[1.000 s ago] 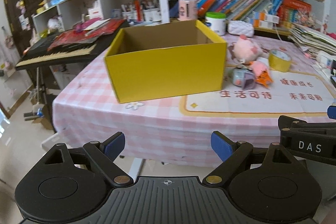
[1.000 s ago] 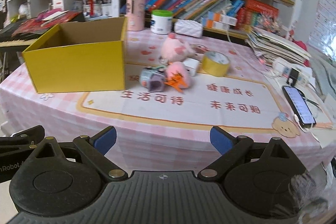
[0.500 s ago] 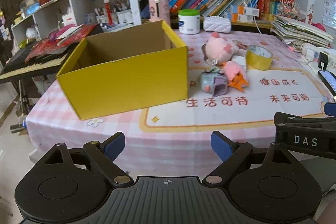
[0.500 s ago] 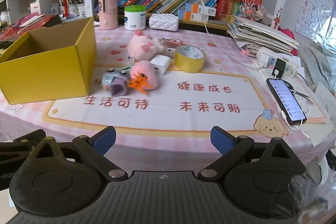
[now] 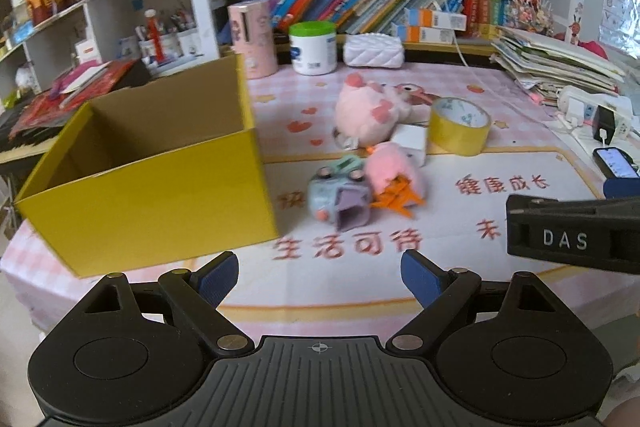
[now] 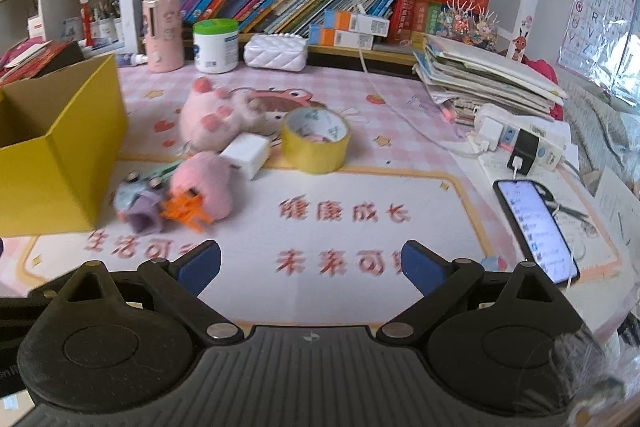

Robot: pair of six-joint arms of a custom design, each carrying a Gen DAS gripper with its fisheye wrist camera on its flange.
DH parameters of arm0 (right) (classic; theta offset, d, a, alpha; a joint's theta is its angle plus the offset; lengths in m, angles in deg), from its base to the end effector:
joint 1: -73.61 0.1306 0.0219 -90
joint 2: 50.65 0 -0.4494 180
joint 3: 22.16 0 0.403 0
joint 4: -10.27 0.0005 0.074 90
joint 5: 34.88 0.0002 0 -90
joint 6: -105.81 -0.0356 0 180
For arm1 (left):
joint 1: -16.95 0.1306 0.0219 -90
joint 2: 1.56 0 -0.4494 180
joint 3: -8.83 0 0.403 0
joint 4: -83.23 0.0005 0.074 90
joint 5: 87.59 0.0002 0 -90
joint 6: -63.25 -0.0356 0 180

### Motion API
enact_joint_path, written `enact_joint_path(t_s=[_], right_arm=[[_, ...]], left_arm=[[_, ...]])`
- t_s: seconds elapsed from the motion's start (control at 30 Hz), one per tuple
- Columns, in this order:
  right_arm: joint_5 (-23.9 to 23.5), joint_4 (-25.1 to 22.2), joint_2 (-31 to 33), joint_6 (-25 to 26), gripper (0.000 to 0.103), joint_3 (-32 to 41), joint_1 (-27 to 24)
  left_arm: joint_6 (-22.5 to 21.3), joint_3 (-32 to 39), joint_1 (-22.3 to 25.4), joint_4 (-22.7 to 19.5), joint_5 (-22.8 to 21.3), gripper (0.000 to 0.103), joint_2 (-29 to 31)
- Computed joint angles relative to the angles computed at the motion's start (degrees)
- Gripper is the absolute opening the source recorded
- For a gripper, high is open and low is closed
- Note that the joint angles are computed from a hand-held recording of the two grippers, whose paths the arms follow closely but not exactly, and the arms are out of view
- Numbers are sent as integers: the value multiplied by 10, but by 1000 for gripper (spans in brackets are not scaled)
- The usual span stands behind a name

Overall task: Organize objects
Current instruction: 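Grasp the pink plush toy with the left gripper while the right grasps the yellow tape roll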

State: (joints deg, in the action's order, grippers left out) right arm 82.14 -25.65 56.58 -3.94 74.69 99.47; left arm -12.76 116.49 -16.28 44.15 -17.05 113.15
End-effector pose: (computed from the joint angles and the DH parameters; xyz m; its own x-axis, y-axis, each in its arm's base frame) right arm 0.5691 0.2573 0.4107 -0.6482 0.0204 -0.7612 0.1200 0.9899 -0.0757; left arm 0.5785 -0.3654 0.4117 -0.6634 0.1621 -0.7305 0.1682 0.9836 0.0655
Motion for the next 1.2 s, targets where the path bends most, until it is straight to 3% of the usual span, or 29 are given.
enact_joint_path(t_s=[0.33,0.6,0.73,0.83,0.97,1.07,1.2], right_arm=[[-43,25,26,43,97,25,-59],[-89,44,47,66,97,49,-94],[-105,53,57,78,97,59,-105],[-116,55,65,85,98,67,-111],[-137,50,77,90,99,82,-117],[-150,45,88,96,99,94,-120],[-167,37,105,105,100,116,-121]], left_arm=[[-4,134,-17,-41,-15,85,92],[-23,282,-21,-120,-32,77,182],[-36,361,-22,-164,-45,76,231],[-44,416,-20,-199,-46,68,265],[-46,511,-16,-268,-44,63,320],[-36,591,-12,-327,-42,55,363],[-12,684,-4,-388,-16,52,406]])
